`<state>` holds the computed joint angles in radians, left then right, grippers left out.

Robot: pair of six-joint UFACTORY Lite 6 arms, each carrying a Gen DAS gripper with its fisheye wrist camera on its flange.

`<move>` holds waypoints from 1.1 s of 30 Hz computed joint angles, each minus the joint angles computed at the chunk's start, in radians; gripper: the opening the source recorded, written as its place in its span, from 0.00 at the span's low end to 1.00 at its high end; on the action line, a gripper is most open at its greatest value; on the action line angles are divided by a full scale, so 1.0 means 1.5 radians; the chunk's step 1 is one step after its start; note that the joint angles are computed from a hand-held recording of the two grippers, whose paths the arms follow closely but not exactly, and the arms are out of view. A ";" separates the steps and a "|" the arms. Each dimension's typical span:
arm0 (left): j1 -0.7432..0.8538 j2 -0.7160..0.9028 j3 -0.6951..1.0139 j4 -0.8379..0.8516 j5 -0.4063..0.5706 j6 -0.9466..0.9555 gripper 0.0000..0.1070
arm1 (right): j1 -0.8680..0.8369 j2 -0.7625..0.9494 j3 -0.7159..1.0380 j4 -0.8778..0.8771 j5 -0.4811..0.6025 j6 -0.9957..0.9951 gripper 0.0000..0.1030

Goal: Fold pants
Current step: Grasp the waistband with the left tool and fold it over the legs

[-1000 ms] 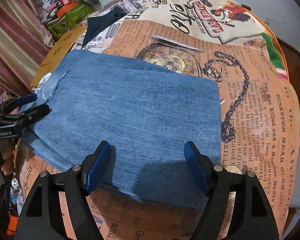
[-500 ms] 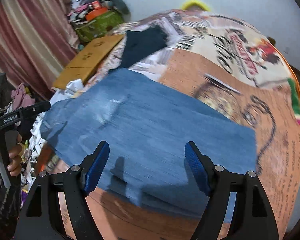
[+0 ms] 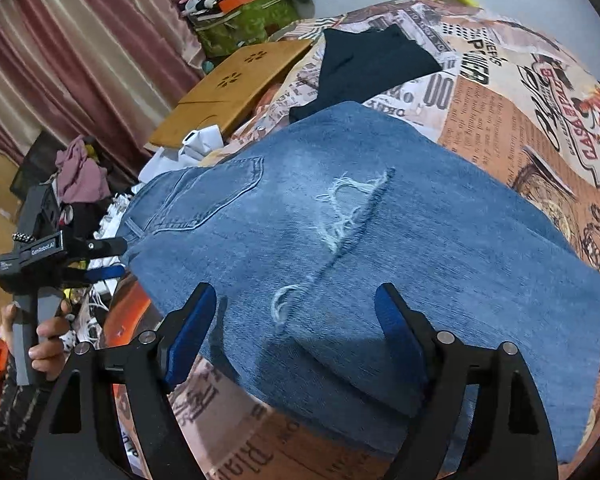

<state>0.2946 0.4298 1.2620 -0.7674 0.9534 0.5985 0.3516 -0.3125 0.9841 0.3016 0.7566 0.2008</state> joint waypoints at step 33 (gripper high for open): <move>-0.239 -0.110 0.076 0.211 -0.336 -0.121 0.17 | -0.089 -0.087 -0.003 0.006 0.067 -0.025 0.78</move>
<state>-0.0641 0.2652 1.3753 -0.4513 0.4499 0.4173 0.2176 -0.4435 0.9800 0.3099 0.8575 0.1628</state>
